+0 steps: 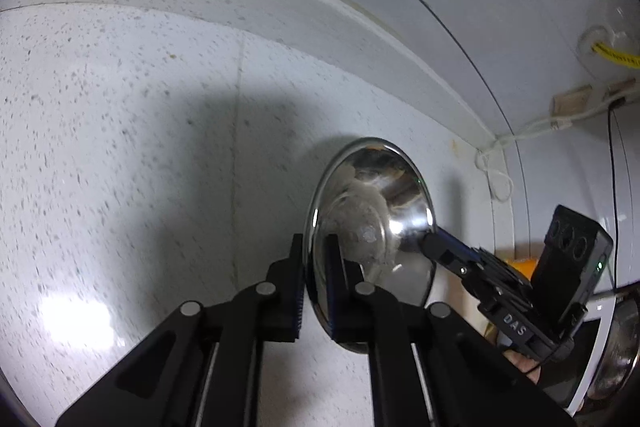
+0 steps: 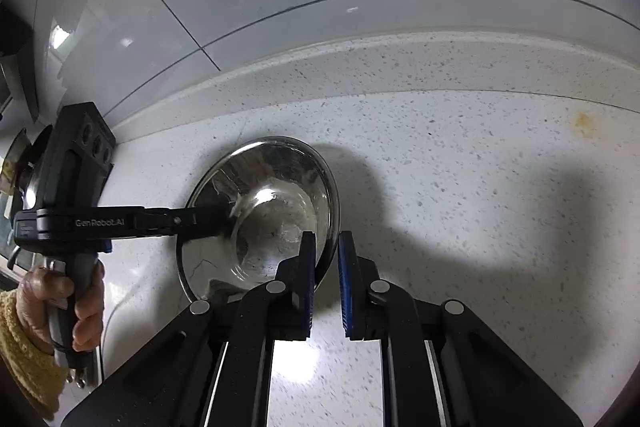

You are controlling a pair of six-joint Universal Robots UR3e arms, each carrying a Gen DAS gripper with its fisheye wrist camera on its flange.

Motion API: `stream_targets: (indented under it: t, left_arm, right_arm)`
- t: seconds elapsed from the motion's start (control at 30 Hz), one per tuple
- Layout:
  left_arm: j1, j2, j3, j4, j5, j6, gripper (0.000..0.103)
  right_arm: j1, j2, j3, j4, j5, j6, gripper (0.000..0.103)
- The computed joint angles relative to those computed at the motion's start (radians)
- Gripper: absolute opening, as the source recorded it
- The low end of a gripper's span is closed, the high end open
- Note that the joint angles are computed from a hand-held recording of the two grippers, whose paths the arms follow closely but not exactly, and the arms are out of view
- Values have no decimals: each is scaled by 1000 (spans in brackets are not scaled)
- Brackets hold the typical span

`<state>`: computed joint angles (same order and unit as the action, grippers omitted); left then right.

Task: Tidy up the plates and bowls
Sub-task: 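Carry the small bowl with the right tool toward the nested bowls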

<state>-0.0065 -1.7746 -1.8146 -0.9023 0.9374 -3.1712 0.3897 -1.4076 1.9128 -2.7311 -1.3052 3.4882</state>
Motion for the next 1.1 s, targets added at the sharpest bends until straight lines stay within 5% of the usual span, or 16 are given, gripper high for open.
stream_targets:
  t: [0.57, 1.1]
  left_arm:
    - [-160, 197, -157, -134, -73, 13, 8]
    - [-242, 426, -229, -312, -133, -16, 8]
  right_arm:
    - [11, -403, 248, 249, -68, -30, 10]
    - [210, -691, 378, 376, -225, 214, 10]
